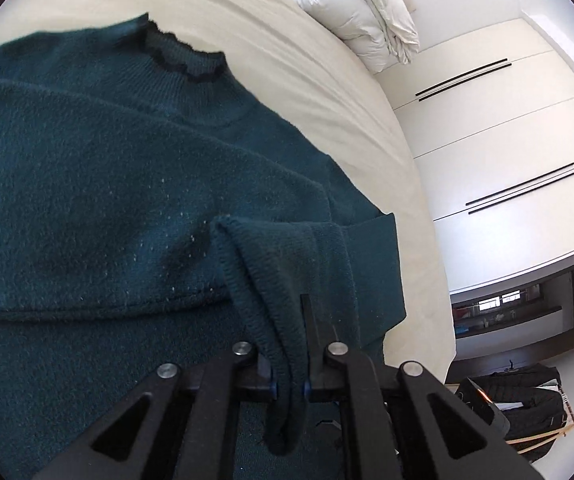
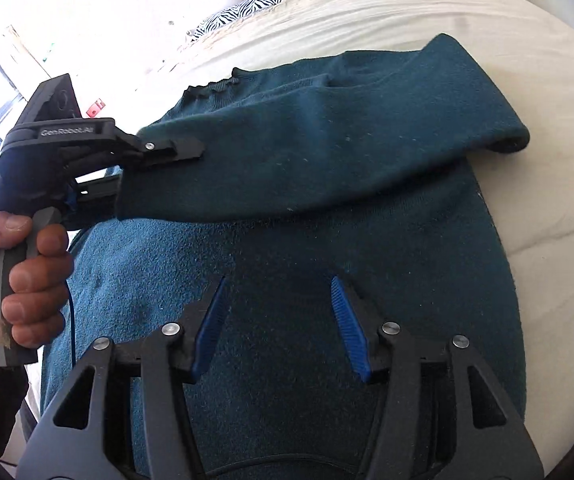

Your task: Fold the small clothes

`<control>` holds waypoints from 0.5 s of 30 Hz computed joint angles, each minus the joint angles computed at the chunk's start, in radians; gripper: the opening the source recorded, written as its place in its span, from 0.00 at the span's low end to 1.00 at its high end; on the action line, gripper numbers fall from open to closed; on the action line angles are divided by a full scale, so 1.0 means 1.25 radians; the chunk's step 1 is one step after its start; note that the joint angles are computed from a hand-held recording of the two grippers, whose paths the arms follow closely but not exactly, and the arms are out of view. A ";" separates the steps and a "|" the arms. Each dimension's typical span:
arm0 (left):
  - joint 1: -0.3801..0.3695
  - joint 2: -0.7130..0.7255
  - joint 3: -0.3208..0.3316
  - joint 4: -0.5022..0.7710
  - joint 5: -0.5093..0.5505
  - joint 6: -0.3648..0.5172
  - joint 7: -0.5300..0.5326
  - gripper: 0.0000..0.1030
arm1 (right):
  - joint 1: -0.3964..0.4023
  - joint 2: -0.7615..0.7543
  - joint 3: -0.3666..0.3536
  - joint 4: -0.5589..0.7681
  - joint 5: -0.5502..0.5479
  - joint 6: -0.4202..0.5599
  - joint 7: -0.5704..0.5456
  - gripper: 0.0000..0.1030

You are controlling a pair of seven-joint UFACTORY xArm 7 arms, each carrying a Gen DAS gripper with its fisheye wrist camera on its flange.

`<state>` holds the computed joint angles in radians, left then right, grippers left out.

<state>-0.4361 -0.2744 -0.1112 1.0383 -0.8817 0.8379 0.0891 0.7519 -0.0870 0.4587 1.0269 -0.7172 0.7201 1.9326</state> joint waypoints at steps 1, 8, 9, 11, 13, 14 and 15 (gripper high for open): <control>0.006 -0.005 0.005 0.012 0.017 0.006 0.006 0.08 | 0.000 -0.010 0.000 -0.015 -0.006 -0.012 0.018 0.50; 0.064 -0.001 0.051 0.104 0.099 0.047 0.039 0.08 | -0.014 -0.004 0.007 -0.024 -0.029 -0.023 0.045 0.50; 0.075 0.001 0.056 0.107 0.109 0.052 0.038 0.08 | -0.014 -0.004 0.004 -0.026 -0.032 -0.026 0.048 0.50; 0.098 0.009 0.068 0.107 0.121 0.061 0.036 0.08 | -0.014 -0.011 0.002 -0.036 -0.040 -0.037 0.062 0.50; 0.118 0.021 0.078 0.102 0.121 0.075 0.033 0.08 | -0.018 -0.019 0.001 -0.047 -0.047 -0.049 0.072 0.50; 0.127 0.022 0.080 0.093 0.122 0.076 0.031 0.08 | -0.019 -0.021 0.003 -0.051 -0.049 -0.051 0.077 0.50; 0.135 0.021 0.080 0.083 0.126 0.078 0.030 0.08 | -0.018 -0.035 0.004 -0.063 -0.042 -0.052 0.077 0.50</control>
